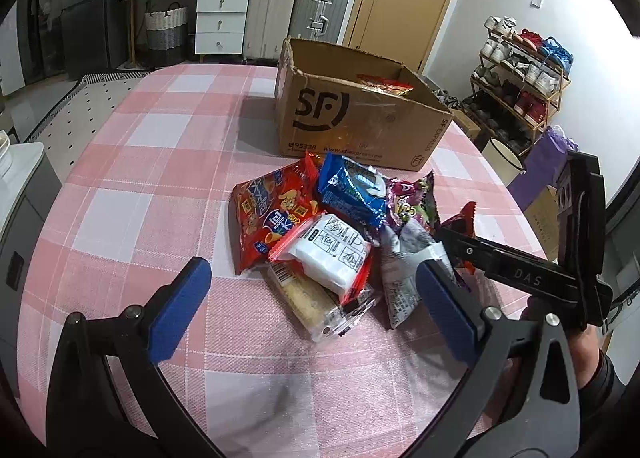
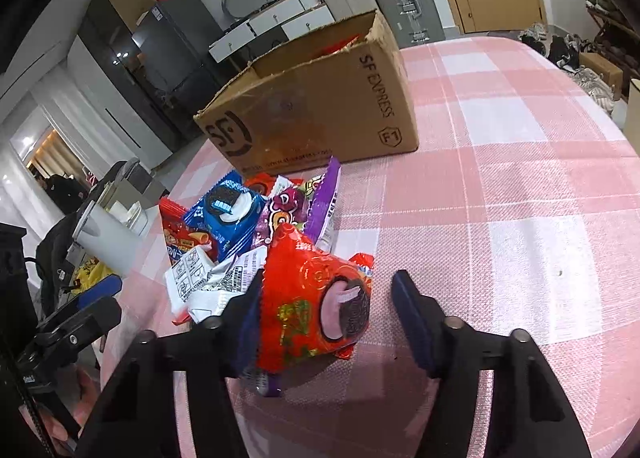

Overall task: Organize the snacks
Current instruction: 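Grasp the red chip bag with the right gripper while the left tool grasps a red bag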

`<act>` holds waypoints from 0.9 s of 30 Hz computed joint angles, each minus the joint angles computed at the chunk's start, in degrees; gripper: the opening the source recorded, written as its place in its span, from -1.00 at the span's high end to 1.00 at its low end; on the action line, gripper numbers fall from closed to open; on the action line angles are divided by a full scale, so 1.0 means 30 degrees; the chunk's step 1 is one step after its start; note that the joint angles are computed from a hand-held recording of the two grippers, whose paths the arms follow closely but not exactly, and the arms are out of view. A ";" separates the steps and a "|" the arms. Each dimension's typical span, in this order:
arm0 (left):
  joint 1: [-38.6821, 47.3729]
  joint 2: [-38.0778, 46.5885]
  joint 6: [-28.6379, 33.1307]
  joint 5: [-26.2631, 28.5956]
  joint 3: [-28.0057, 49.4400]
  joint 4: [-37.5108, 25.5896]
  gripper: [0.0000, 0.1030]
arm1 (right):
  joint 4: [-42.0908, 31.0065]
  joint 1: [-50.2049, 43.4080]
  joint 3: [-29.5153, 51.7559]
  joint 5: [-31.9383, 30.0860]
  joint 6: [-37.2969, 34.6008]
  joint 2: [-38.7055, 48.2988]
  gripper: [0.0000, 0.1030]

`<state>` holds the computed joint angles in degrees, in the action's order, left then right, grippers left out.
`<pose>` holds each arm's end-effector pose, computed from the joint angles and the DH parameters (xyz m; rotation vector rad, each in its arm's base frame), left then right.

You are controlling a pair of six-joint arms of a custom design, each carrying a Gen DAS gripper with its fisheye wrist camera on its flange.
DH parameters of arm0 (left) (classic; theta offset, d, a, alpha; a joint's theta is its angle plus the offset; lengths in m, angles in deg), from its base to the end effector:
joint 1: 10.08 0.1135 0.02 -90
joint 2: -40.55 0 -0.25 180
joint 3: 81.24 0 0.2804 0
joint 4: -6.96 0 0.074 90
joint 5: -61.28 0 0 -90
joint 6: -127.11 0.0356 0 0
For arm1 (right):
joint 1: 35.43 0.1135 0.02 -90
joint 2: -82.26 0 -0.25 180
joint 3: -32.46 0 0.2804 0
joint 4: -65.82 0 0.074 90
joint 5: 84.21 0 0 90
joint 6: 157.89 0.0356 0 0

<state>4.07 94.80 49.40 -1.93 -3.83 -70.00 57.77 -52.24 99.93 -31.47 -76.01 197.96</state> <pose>0.1922 0.0319 0.3413 0.1479 2.4041 -0.3772 0.3623 -0.0870 0.0445 -0.0618 2.3784 0.6243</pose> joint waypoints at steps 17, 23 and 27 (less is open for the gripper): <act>0.0047 0.0317 -0.0017 -0.0346 -0.0412 0.0008 -0.97 | -0.0145 -0.0757 -0.0005 -0.1804 -0.0567 0.0225 0.45; 0.0091 0.0365 -0.0050 -0.0451 -0.0434 -0.0025 -0.97 | -0.0068 -0.1329 -0.0317 -0.2484 -0.0652 -0.0048 0.54; 0.0231 0.0398 -0.0048 -0.0480 -0.0560 -0.0094 -0.97 | -0.0210 -0.1594 -0.0413 -0.2832 -0.0876 -0.0043 0.55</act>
<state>4.76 95.99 49.25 -3.37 -5.51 -70.28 57.14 -57.02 98.69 -39.96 -78.64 197.83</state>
